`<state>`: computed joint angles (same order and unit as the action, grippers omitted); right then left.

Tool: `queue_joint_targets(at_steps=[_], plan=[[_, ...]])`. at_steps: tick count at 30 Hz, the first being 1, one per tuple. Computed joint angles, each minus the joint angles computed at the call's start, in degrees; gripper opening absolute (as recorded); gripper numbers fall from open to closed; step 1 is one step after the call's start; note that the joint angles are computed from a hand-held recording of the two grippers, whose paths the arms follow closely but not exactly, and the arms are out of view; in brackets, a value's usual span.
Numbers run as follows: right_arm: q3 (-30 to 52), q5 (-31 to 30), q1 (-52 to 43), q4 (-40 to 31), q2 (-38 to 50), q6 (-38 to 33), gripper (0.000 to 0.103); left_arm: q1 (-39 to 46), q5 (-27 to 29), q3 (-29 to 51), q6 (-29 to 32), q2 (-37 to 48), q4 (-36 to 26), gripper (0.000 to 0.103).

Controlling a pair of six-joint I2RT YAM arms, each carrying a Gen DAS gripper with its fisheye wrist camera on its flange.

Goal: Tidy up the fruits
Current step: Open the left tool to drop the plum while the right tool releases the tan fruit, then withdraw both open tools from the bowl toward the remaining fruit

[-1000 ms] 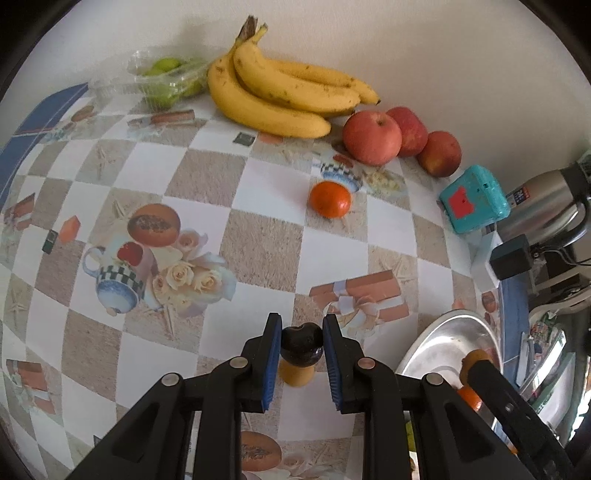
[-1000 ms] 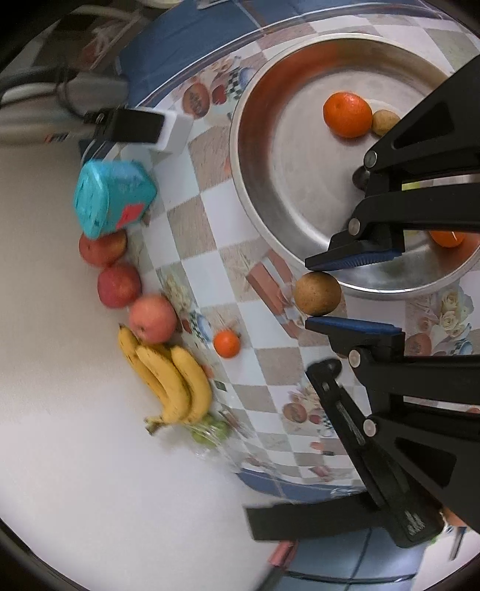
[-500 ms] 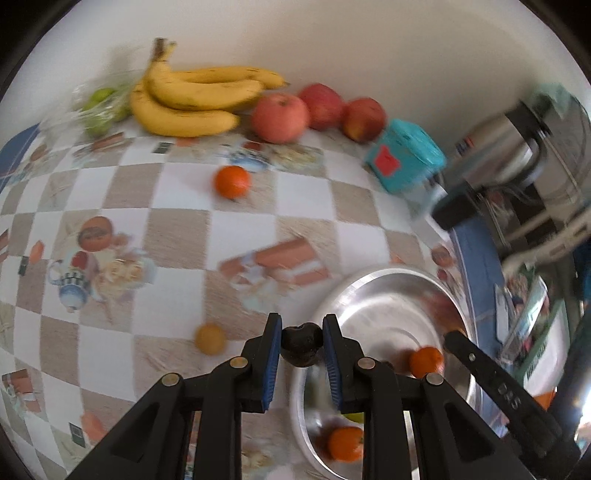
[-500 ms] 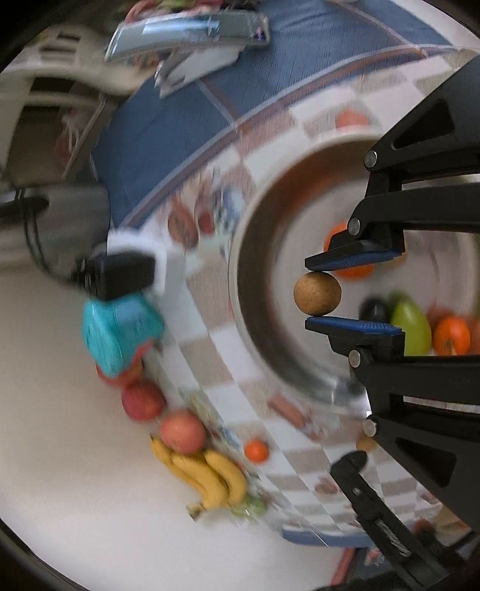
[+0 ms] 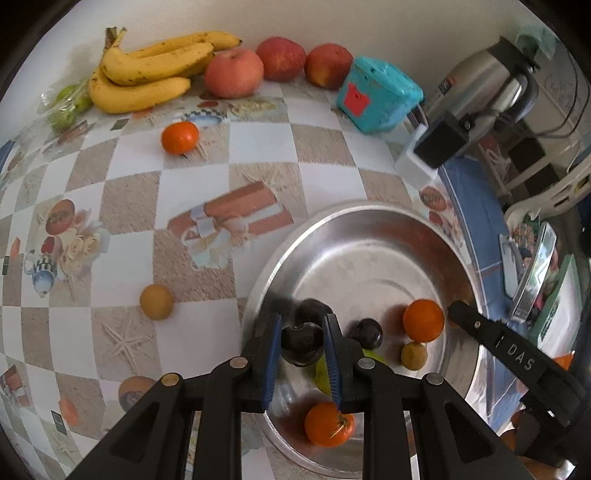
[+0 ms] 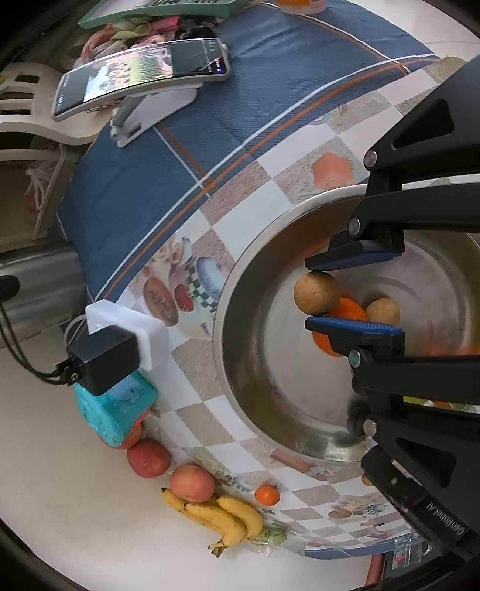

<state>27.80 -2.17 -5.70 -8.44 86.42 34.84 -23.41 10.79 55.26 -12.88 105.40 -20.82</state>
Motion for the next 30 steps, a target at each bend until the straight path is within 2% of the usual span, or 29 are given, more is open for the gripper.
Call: queue_joint_targets(at_steps=[7,9,11,13,14,18,21,23,25,30], plan=[[0.1,0.0,-0.1,-0.4,0.4,0.7,0.028,-2.4,-2.5,0.3,0.5,1.6,-0.7,0.027],[0.2,-0.3,-0.4,-0.6,0.4,0.7,0.036,-2.2,-2.1,0.4,0.7,1.6,-0.9,0.028],[0.3,-0.3,-0.6,-0.7,0.2,0.8,0.037,-1.9,-1.5,0.6,0.8,1.7,-1.1,0.031],[0.3,-0.2,-0.4,-1.0,-0.6,0.9,0.037,-1.5,-0.9,0.8,0.9,1.6,-1.4,0.044],[0.4,-0.1,-0.4,-1.1,-0.8,1.0,0.037,-1.4,-0.7,0.8,1.2,1.4,-1.4,0.046],[0.4,0.0,0.3,-1.7,-2.3,1.1,0.037,-1.0,-0.8,0.6,1.5,0.2,-1.5,0.049],[0.7,0.0,1.1,-2.3,-2.9,1.2,0.037,0.0,-0.3,0.7,1.8,-0.6,-1.9,0.061],[1.0,0.2,2.0,-2.7,-3.1,1.4,0.037,0.9,-0.7,0.8,1.7,-0.9,-1.8,0.063],[1.4,0.1,3.1,-3.0,-3.2,1.5,0.037,2.6,-0.7,0.7,1.4,-1.5,-1.8,0.069],[2.8,-0.2,6.6,-3.1,-2.5,1.9,0.037,7.2,-2.6,0.1,0.7,-2.8,-1.5,0.075]])
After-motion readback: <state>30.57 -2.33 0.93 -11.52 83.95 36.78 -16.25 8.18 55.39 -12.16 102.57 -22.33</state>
